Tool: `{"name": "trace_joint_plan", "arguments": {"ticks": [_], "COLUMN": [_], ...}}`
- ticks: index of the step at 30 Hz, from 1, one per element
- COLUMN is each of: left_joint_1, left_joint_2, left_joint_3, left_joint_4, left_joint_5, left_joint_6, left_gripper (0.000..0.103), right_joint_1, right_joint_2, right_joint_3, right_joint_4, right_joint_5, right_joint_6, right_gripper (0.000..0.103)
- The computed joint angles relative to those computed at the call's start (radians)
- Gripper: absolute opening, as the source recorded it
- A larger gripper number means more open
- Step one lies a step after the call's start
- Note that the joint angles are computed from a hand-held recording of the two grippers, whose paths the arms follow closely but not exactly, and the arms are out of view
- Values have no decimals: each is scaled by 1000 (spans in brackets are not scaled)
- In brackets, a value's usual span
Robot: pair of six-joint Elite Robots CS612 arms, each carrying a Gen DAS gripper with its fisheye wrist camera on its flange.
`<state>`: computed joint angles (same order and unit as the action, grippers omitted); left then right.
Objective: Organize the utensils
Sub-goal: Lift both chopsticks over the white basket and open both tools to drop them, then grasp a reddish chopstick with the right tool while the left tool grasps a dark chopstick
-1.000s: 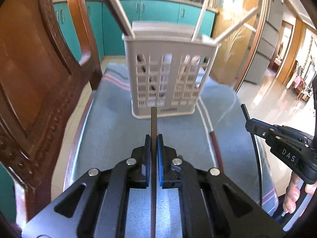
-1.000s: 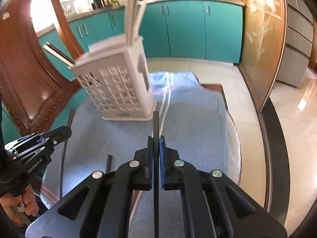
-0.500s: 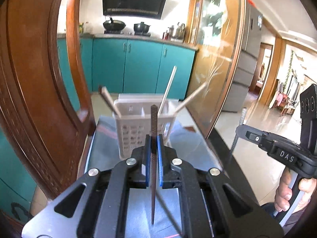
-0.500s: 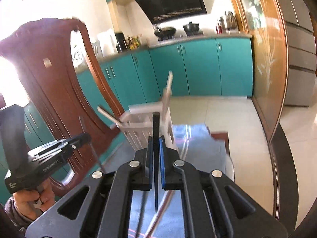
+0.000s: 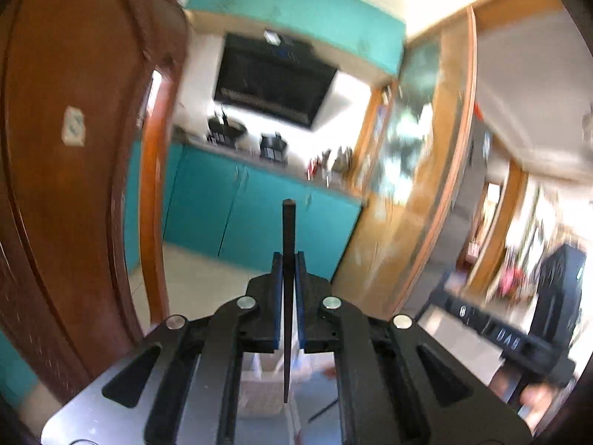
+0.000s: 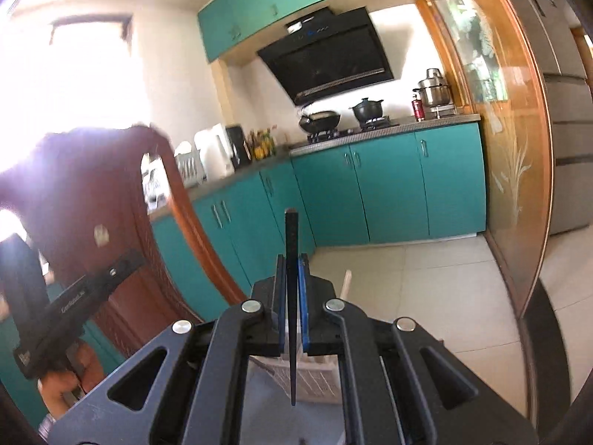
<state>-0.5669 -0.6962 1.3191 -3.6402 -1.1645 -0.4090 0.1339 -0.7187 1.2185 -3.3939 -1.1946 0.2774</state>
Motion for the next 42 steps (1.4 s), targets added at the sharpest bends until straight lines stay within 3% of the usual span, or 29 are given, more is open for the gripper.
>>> {"name": "trace_joint_plan", "arguments": {"ticks": [2,6,9,15,20,24,28,32,34,36,37,40,42], "left_joint_1": [4,7,9,19,15,8,1,-12,-18,-21,-22,-24,-19], "left_joint_2": [14,60,100,154,164,159,136,108,96,88,85,76,75], "left_joint_3": [-25,-99,-158,-243,-254,-238,-189,-115,-76,-47,-34,2,13], "left_joint_4": [-47,-89,-4,196,274,270,223,151,134,142,153,263,336], "left_joint_5": [44,139,178,173,166,176,171,175,175,163,157,134,94], "left_joint_6": [-24,-13,-4,-13,-11,10,24,46,38,25,14,-43,-91], "left_gripper": [7,7,7,7,7,7,13,18,18,18,18,19,19], "right_joint_1": [0,24,42,52,55,48,31,20,22,36,46,55,58], "right_joint_2": [25,77,133,184,165,117,50,14,7,23,47,94,114], "right_joint_3": [-40,-110,-179,-237,-197,-111,15,139,169,148,121,27,-14], "right_joint_4": [-42,-86,-11,113,98,20,-96,-142,3,212,317,631,733], "right_joint_5": [-18,-159,-217,-196,-211,-201,-127,-43,-29,-77,-121,-165,-189], "right_joint_6": [64,56,-20,-79,-103,-89,-105,-172,-250,-304,-295,-268,-260], "right_gripper": [7,7,7,7,12,18,19,19,19,19,19,19,25]}}
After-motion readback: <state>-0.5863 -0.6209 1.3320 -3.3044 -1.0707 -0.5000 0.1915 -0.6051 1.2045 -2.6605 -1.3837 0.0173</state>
